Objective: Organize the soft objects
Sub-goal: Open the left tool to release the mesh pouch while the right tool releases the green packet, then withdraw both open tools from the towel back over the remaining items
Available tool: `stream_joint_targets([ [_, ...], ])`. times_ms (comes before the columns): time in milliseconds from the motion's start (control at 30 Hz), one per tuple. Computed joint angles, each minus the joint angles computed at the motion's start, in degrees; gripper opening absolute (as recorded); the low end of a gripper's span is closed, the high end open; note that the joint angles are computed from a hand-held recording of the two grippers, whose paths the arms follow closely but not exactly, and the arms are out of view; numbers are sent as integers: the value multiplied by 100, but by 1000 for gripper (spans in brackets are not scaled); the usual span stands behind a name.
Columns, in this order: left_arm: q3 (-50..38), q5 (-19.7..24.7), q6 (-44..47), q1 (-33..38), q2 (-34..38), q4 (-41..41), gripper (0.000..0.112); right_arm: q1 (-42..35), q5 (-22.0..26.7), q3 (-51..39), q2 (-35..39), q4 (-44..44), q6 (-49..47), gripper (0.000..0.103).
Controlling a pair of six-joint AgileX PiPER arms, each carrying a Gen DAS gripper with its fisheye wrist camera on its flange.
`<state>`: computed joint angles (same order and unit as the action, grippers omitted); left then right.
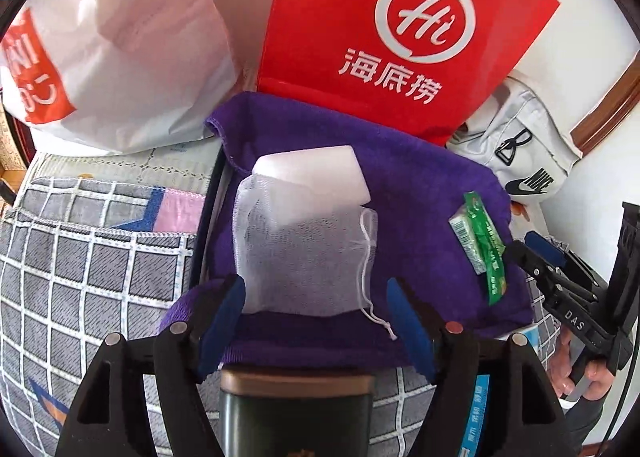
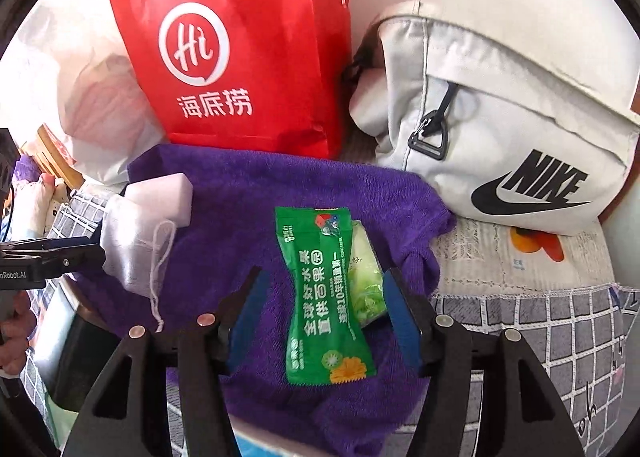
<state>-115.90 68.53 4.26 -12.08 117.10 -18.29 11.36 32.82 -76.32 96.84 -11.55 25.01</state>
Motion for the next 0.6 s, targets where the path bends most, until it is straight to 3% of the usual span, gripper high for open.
stream_joint_targets([
  [200, 936, -414, 160, 175, -789, -206, 72, 333, 12, 451, -602, -564, 696, 59],
  [367, 1829, -639, 508, 428, -1569, -575, 72, 767, 37, 1058, -1285, -1302, 1892, 60],
  [467, 2313, -673, 694, 591, -2032, -712, 72, 1103, 273, 1320, -1656, -1417, 2305, 59],
  [600, 3174, -944, 977, 844, -2849, -909, 71, 1924, 816, 1726, -2218, -2187, 3624, 59],
])
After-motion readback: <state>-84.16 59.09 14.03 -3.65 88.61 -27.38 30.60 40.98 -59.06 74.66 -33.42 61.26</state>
